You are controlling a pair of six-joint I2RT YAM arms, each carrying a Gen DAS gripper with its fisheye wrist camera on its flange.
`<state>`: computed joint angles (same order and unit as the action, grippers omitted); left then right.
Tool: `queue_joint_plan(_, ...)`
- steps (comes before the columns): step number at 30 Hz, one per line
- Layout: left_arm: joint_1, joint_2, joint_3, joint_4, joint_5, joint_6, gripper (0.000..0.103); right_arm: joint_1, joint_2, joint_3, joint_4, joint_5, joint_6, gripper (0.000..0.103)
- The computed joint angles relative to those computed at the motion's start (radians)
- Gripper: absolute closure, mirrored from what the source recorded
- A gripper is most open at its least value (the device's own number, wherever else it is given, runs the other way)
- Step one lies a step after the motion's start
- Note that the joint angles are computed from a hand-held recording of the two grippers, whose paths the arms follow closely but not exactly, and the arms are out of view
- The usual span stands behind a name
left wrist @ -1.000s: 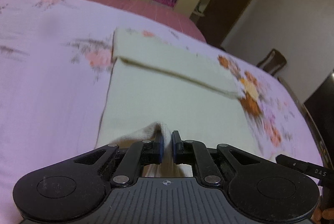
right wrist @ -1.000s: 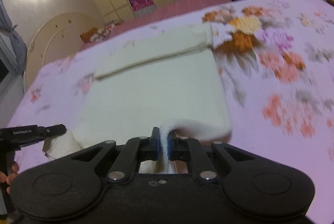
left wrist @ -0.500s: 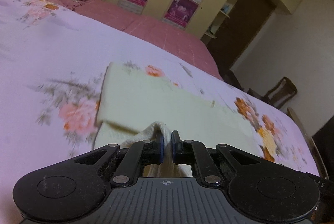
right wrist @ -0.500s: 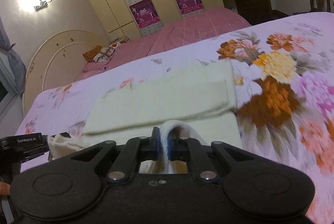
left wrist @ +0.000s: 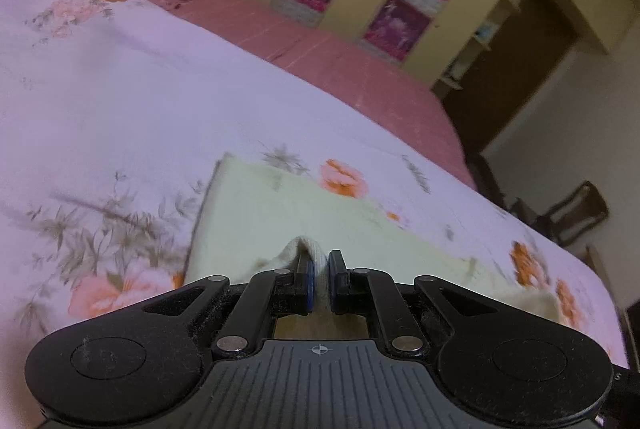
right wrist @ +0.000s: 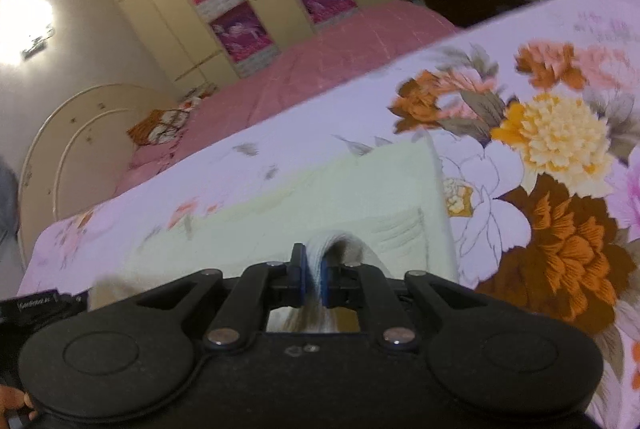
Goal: Fold small clothes
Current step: 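Lift the hem with both grippers and fold it onto the collar band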
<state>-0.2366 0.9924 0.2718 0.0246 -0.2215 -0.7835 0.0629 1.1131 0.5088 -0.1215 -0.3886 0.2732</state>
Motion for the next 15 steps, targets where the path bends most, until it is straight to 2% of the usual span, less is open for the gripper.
queue_joint_plan(4, 0.032, 0.133, 0.059, 0.040, -0.024, 0.045, 0.095, 0.009, 0.129, 0.057, 0.052, 0.022, 0.028, 0.095)
queue_joint_plan(8, 0.097, 0.160, 0.080, 0.054, -0.007, 0.070, 0.093, 0.017, 0.203, 0.103, 0.073, 0.040, 0.050, 0.091)
queue_joint_plan(10, 0.116, 0.164, 0.090, 0.050, -0.005, 0.113, 0.065, 0.002, 0.225, 0.116, 0.088, 0.020, 0.076, 0.082)
queue_joint_plan(11, 0.118, 0.157, 0.086, 0.049, -0.011, 0.131, 0.036, 0.002, 0.225, 0.116, 0.088, 0.020, 0.076, 0.076)
queue_joint_plan(12, 0.108, 0.143, 0.077, 0.052, -0.029, 0.145, 0.024, -0.006, 0.225, 0.119, 0.110, 0.026, 0.073, 0.070)
queue_joint_plan(13, 0.095, 0.128, 0.061, 0.067, -0.052, 0.174, 0.024, -0.009, 0.214, 0.112, 0.125, 0.041, 0.070, 0.051)
queue_joint_plan(14, 0.090, 0.124, 0.054, 0.072, -0.054, 0.214, 0.024, -0.015, 0.204, 0.104, 0.140, 0.044, 0.063, 0.039)
queue_joint_plan(15, 0.090, 0.135, 0.057, 0.072, -0.043, 0.246, 0.024, -0.023, 0.208, 0.108, 0.141, 0.039, 0.042, 0.036)
